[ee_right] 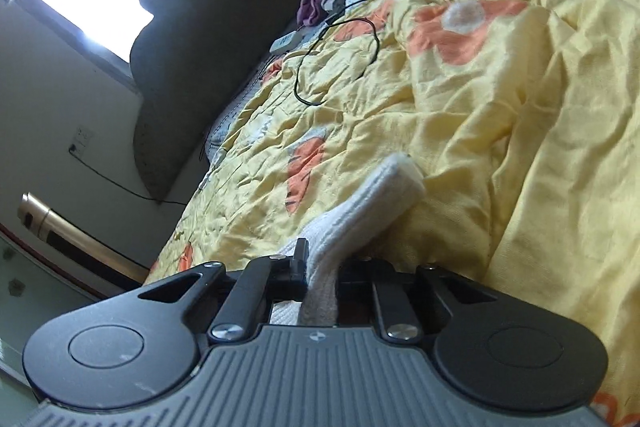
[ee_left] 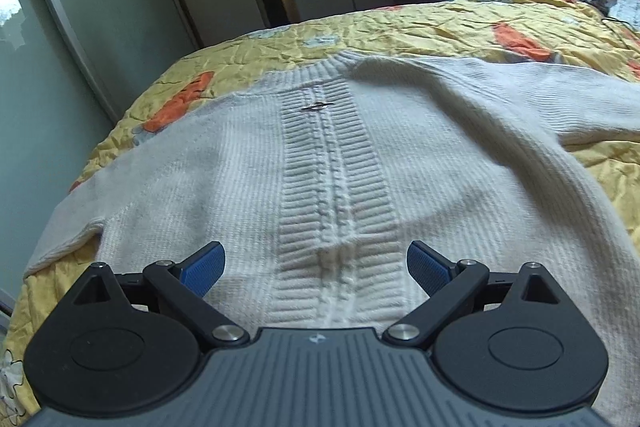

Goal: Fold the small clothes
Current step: 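Grasp the cuff of the sweater sleeve with the right gripper, then carry the sleeve cuff across the sweater back with the right gripper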

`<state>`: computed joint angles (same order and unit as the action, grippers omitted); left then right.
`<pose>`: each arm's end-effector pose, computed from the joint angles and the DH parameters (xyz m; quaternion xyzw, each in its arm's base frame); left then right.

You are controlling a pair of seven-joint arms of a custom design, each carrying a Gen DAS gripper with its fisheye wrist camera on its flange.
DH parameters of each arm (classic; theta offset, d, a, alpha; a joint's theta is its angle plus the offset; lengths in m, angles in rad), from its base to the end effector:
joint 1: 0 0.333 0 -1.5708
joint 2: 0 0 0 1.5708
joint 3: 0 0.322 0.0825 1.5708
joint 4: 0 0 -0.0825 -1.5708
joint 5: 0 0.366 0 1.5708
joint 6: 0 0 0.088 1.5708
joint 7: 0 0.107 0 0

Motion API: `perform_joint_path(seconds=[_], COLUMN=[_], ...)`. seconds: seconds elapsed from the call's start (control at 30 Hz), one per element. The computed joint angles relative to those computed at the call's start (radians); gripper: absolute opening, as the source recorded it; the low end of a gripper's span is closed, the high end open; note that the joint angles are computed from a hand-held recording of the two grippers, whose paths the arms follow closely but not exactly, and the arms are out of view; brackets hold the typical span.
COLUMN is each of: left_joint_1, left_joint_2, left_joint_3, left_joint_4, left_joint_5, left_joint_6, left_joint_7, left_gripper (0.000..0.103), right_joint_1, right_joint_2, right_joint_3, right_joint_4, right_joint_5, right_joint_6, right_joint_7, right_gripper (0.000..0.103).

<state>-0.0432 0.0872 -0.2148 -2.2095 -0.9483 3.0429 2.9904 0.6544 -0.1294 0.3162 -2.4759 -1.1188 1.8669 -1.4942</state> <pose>0.5526 -0.0789 0.4224 -0.3651 0.8467 -0.2763 0.2709 0.2931 0.3062 0.3610 0.0180 0.8563 -0.3248 0.4012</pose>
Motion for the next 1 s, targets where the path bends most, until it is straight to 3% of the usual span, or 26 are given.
perform_joint_path(seconds=[0.17, 0.33, 0.5, 0.7, 1.0], left_joint_1=[0.002, 0.042, 0.073, 0.114, 0.149], left_joint_2=[0.048, 0.077, 0.101, 0.124, 0.154], left_joint_3=[0.018, 0.001, -0.01, -0.031, -0.026], left_joint_4=[0.032, 0.055, 0.081, 0.101, 0.137], left_joint_5=[0.122, 0.194, 0.237, 0.235, 0.258], left_joint_6=[0.029, 0.026, 0.015, 0.015, -0.017], left_joint_7=[-0.126, -0.192, -0.235, -0.232, -0.262], left_gripper=[0.098, 0.098, 0.098, 0.098, 0.098], right_joint_1=[-0.002, -0.009, 0.013, 0.036, 0.075], right_joint_2=[-0.017, 0.013, 0.122, 0.22, 0.388], right_joint_3=[-0.005, -0.003, -0.007, -0.056, -0.136], right_joint_4=[0.056, 0.171, 0.343, 0.493, 0.722], right_joint_5=[0.077, 0.15, 0.069, -0.061, -0.11], right_joint_6=[-0.056, -0.181, -0.225, -0.131, 0.029], right_joint_7=[-0.214, -0.426, -0.621, -0.714, -0.817], right_gripper=[0.014, 0.013, 0.013, 0.014, 0.015])
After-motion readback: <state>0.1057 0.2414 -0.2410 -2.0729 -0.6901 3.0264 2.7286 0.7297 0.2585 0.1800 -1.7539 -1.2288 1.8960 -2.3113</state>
